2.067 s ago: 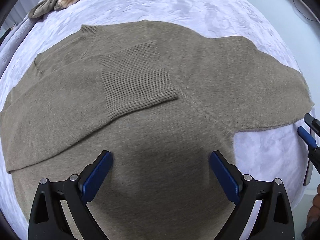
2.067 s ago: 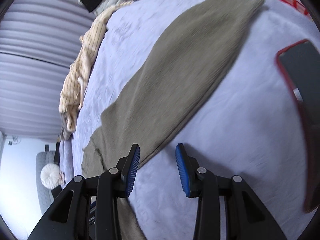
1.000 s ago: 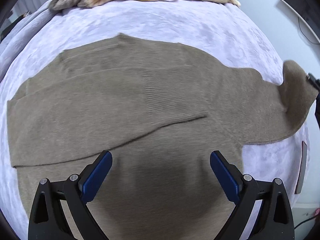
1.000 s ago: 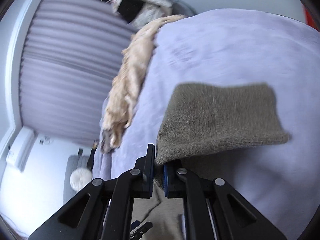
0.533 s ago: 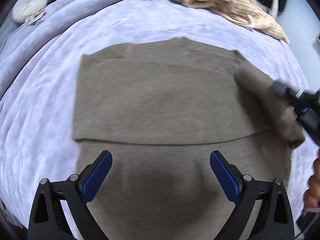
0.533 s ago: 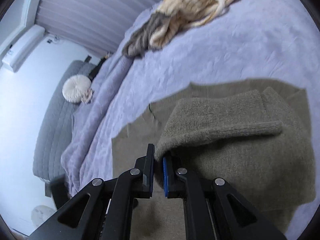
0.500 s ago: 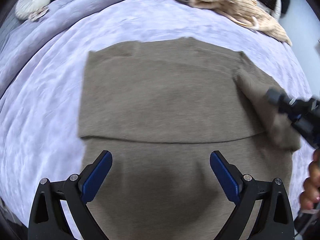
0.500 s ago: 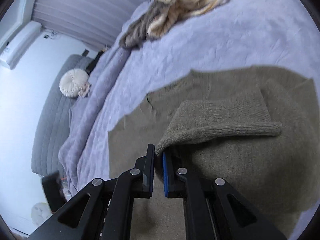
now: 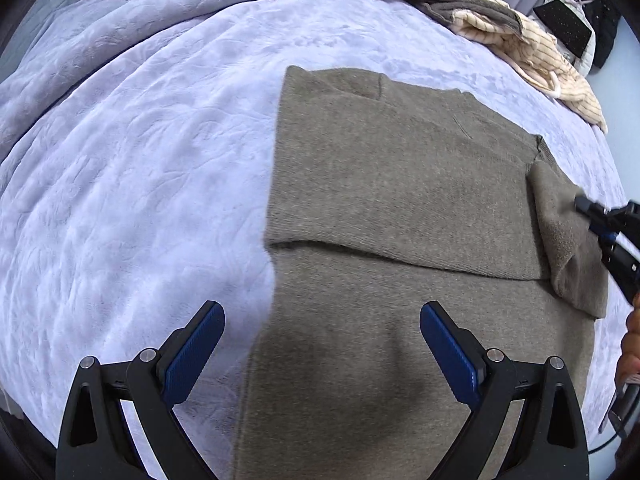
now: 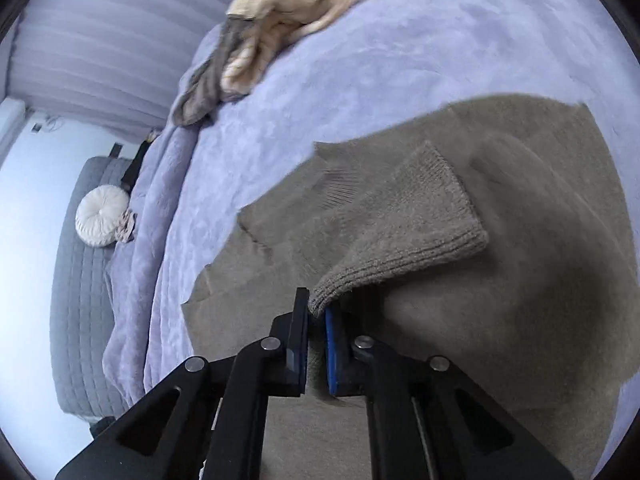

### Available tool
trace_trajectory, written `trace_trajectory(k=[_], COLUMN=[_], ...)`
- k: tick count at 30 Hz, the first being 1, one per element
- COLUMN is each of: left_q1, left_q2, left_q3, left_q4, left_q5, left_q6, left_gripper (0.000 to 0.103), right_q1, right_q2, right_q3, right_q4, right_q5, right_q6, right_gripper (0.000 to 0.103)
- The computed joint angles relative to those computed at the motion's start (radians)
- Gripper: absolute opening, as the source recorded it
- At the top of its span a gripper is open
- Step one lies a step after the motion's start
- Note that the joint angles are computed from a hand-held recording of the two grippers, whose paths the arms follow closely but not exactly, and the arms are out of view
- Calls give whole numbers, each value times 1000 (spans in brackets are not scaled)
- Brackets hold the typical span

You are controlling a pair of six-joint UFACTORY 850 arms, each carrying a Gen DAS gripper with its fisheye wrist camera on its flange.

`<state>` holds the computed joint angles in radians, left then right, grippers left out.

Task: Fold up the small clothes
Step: 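Grasp the sleeve cuff with the right tool and fold it across the body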

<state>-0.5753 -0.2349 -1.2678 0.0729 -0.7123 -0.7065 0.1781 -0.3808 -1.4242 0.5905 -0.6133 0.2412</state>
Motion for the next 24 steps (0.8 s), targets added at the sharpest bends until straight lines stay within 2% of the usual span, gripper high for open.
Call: trace_trajectory(k=[4,8,9,12,15,17,18,20,24], left_q1=[27,53,58,68,77,82,84,84,80], left_q2=[24,52,54,36,24,7,-9,-44,-123], left_q3=[28,59,62,51,36,17,-1,-39,-122], left_q4=[16,9,1,-46,-149,-261,-326,-430,-557], left_q5=[-1,3,9,34,70,92,98,104,82], left_q6=[-33,-35,-28,16,120,224,285,384,493], left_gripper=[98,98,98,98,98,98,98,98,98], right_q1=[128,219,241,269,272,266,259,235,139], right_q2=[-71,-128,-113,-157,-144,-120,-95,-56,60], right_q3=[-140,-178,-147,-167,-151,-133,-109,-72,63], right_q4=[-102,-191,-232,-309,-312,-299,-289,-265,-193], right_q5=[-53,-105,-121,-181,-184,-193,-191,-198,-201], right_q6=[-151,-224,-220,-233,-245,-253,-245,-231,-166], right_gripper=[7,7,7,11,17,34,37,38,38])
